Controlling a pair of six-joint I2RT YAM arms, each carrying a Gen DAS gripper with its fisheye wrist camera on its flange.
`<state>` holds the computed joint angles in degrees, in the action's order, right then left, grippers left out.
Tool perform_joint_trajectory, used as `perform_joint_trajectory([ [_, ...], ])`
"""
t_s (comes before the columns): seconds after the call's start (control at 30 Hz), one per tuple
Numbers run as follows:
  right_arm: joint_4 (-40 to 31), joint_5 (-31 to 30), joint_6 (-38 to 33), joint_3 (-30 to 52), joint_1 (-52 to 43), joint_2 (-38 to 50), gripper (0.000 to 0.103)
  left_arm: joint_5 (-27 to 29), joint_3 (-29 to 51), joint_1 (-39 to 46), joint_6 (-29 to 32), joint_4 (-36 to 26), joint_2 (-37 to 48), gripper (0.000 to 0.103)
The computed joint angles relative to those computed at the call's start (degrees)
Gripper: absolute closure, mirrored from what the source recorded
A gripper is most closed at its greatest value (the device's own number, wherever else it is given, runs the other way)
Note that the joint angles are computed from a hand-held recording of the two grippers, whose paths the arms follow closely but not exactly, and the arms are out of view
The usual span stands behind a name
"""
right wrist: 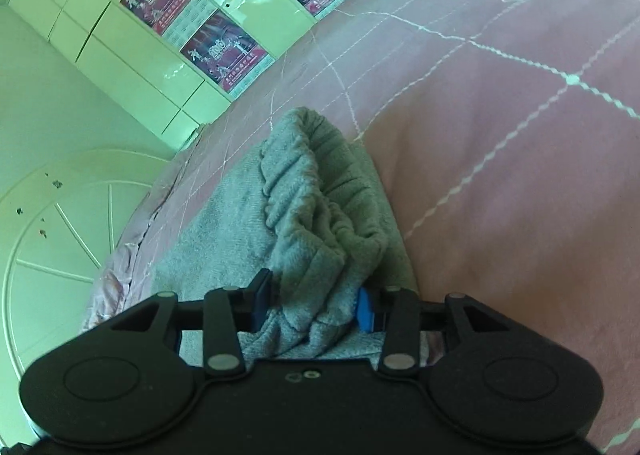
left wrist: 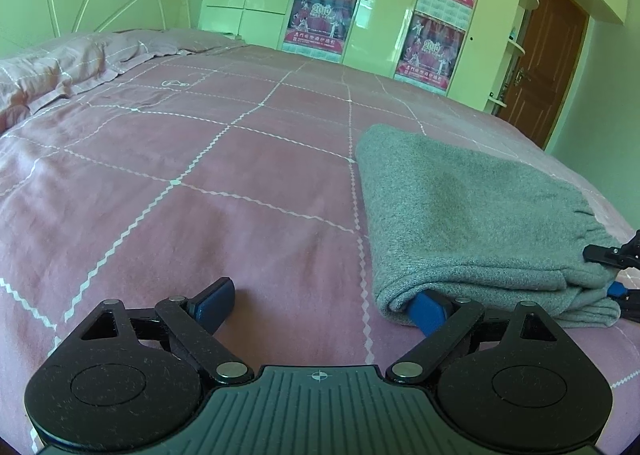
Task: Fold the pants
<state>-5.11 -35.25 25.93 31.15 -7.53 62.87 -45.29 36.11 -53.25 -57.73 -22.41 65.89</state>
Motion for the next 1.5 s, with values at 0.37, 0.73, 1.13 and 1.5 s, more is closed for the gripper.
perform_joint_trajectory([
  [0.37,-3.47,-1.5,-2.76,-0.06,-2.2,-3.42,0.055,0.23,0.81,-0.62,0.13,-2.57,-0.24,0.012],
  [0.73,-0.2,6.25,-5.75,0.62,-1.38,-14.99,0.05,-3.96,2.77,-0.43,3.67,-11.28,-12.81,0.012],
  [1.13,-5.65,7.12,-18.17,10.03,4.26,1.37,0.064,27.06,10.58,25.3,23.32,11.83,13.01,0.001],
  [1.5,-16.04,-19.36,-17.13,18.05,-11.84,20.39,0.028,51.58,2.5,35.72,20.64,24.88,10.22,0.001],
])
